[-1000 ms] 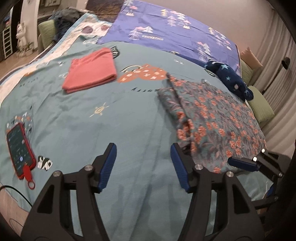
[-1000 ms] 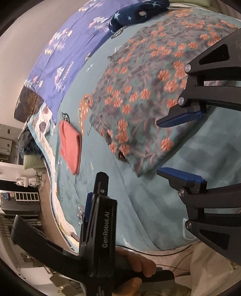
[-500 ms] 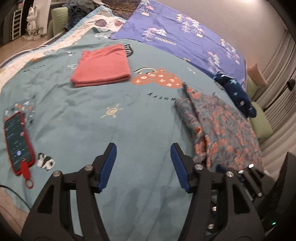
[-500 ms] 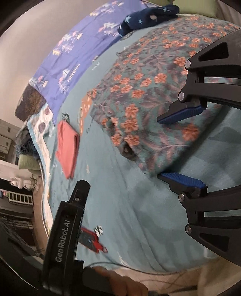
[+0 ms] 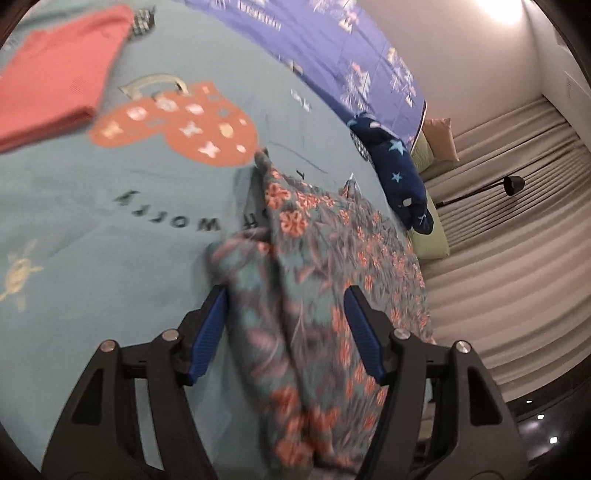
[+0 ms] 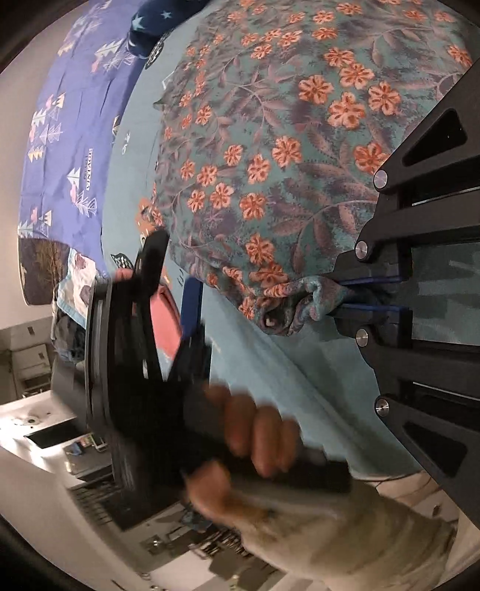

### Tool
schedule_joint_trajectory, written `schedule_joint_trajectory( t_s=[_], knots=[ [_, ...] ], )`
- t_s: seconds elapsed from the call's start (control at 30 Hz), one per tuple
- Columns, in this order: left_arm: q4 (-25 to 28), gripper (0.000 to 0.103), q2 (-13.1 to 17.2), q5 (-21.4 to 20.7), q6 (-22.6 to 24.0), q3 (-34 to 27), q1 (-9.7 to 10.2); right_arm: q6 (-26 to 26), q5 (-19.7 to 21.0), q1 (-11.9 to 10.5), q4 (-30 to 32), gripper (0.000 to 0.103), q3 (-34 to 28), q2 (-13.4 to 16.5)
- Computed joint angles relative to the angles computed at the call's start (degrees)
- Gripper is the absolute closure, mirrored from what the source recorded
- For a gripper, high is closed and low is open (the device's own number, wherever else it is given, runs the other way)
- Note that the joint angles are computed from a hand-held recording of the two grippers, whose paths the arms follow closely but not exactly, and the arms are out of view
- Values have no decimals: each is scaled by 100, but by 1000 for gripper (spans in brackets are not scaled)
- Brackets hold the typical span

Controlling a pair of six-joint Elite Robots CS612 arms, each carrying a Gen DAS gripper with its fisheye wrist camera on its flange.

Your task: Fold small clothes

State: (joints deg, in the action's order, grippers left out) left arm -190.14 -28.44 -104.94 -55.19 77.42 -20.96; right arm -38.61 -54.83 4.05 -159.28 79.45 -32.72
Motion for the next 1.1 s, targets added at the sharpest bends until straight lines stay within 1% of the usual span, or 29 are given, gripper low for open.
schedule_joint_trajectory(
  t_s=[0.03,0.07,0.1,0.13,0.17,0.23,0.33,0.43,0.57,0.8,1.0,1.1],
  knots=[
    [131,39,34,46,-17,-101,4,6,45,-11,4,97,2,-4],
    [184,49,39,97,-11,-139,4,16,93,-20,4,97,1,-7],
    [250,75,42,121,16,-180,6,25,126,-29,9,97,-2,-10],
    [347,89,48,85,45,-238,17,41,159,-32,20,97,1,-15],
    [404,92,49,46,31,-265,27,59,190,-33,43,97,-6,-18],
    [482,92,-7,179,68,-251,4,106,238,-40,44,97,-12,-25],
    [733,92,-206,663,548,-149,-120,205,282,-56,50,97,-17,-36],
    [862,92,-288,833,796,-189,-161,255,313,-91,-24,97,42,-70],
    [1060,92,-359,928,1059,-278,-186,329,434,-158,-270,97,137,-118],
    [1433,93,-380,1143,1445,-629,-322,733,703,-370,-952,97,402,-230],
    [1829,93,-307,1263,1680,-1052,-466,1133,929,-586,-1375,97,484,-253],
    [2088,93,-232,1362,1881,-1355,-568,1373,957,-711,-1560,97,425,-228]
  ],
)
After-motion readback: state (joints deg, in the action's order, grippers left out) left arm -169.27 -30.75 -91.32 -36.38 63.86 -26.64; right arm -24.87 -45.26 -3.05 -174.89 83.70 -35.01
